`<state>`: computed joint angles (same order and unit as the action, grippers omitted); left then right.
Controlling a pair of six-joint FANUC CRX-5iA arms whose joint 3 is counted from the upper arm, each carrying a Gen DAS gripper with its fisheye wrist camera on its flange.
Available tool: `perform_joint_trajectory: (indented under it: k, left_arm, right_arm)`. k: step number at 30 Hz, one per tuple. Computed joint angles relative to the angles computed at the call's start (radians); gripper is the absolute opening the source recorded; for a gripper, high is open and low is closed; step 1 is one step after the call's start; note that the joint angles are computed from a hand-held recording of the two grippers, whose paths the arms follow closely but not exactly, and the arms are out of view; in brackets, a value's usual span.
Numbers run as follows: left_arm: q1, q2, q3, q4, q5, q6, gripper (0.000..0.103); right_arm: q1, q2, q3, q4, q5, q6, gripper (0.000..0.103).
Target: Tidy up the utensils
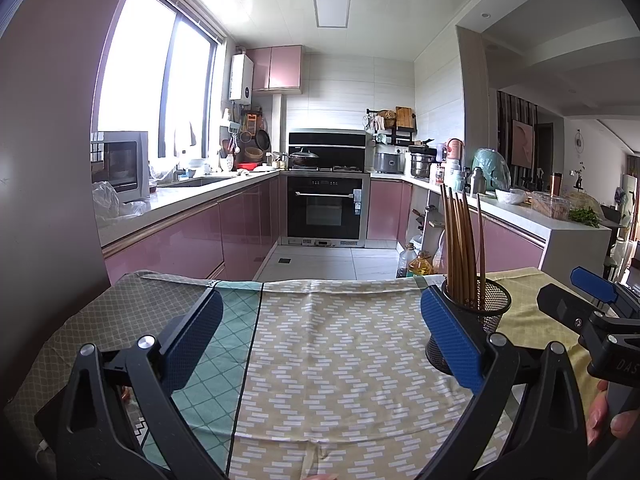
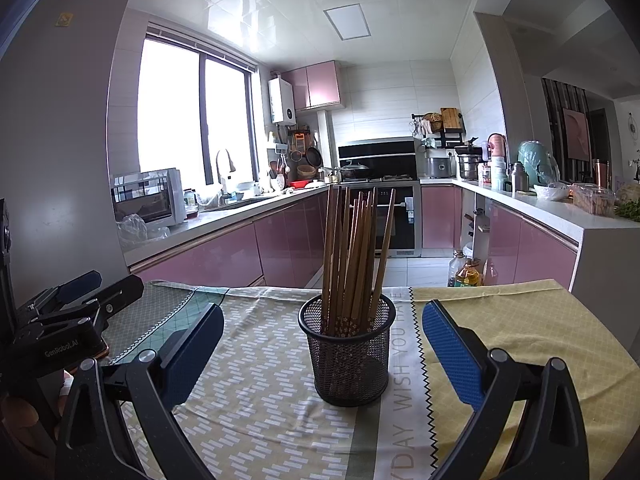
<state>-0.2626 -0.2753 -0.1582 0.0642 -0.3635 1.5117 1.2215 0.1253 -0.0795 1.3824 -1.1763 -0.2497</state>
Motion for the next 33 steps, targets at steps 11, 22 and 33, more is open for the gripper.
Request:
perform_joint_trajectory:
  k: [11,22,33]
  left_arm:
    - [0.000,-0.001,-0.001,0.000,0.001,0.000,0.097]
    - [-0.006,0.001,0.006,-0.018,-0.007,0.019,0.097]
    - [-0.005,0.002,0.007,-0.016,-0.006,0.016,0.097]
  right_arm:
    - [0.000,0.001,0.001,0.000,-0.001,-0.001,0.096]
    - [0.001,0.001,0.001,0.000,-0.004,0.000,0.096]
    - [-0.001,0.001,0.002,0.001,-0.001,-0.001,0.096]
